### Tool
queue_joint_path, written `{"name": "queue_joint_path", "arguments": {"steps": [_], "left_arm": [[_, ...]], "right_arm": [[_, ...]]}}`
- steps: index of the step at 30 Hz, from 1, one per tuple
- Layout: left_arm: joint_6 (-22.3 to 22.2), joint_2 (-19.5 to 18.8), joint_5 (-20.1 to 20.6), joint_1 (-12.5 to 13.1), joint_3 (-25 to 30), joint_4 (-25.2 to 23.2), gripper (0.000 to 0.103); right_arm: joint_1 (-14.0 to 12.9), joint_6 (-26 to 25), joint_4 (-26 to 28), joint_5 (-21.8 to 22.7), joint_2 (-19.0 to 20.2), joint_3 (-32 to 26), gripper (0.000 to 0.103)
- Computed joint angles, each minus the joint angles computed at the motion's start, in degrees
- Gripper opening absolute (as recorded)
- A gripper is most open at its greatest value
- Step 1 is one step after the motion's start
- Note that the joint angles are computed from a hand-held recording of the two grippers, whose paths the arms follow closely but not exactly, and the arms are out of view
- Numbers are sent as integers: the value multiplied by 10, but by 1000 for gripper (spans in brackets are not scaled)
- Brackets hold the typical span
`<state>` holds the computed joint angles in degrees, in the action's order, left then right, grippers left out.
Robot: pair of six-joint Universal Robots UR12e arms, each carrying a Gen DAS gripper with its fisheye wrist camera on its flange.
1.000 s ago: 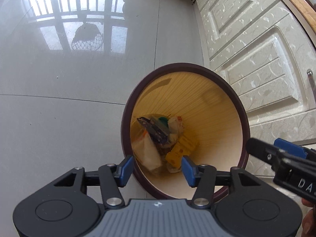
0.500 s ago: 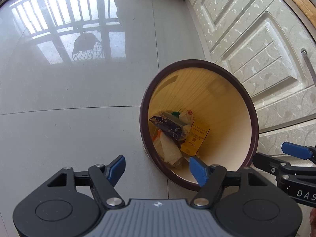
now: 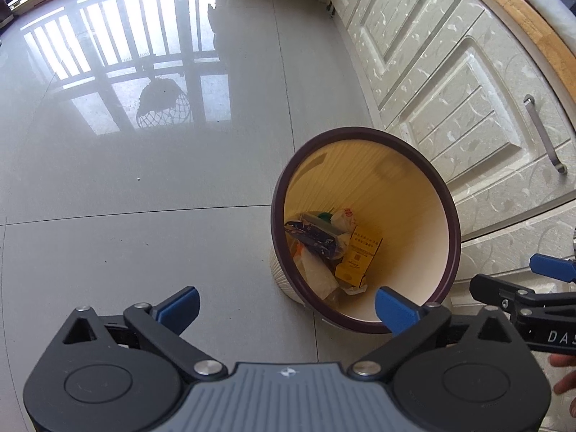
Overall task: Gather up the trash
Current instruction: 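Withdraw both tools from the basket toward the soda can on the bench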
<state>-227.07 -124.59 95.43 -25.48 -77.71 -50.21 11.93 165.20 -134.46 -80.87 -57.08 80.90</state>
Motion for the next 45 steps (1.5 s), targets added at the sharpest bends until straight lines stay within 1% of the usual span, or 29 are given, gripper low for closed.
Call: {"name": "queue_joint_path", "arguments": {"steps": [8, 13, 19, 28, 38, 41, 45], "left_arm": [[5, 22, 15, -5, -16, 6, 103], [6, 35, 28, -10, -23, 4, 103], [6, 52, 43, -18, -33, 10, 103], [8, 75, 78, -35, -44, 21, 103], [11, 94, 119, -57, -50, 53, 103], [17, 96, 129, -63, -48, 62, 103], [31, 101, 153, -75, -46, 75, 103]], "right_arm": [[2, 2, -3, 0, -18, 12, 103], [1, 11, -14, -5, -33, 23, 103], [0, 17, -27, -7, -55, 41, 103], [-3, 21, -55, -9, -95, 77, 103], [-16, 22, -109, 3, -143, 122, 103], [-22, 28, -125, 9, -156, 133, 103], [-30, 35, -156, 18, -172, 149, 103]]}}
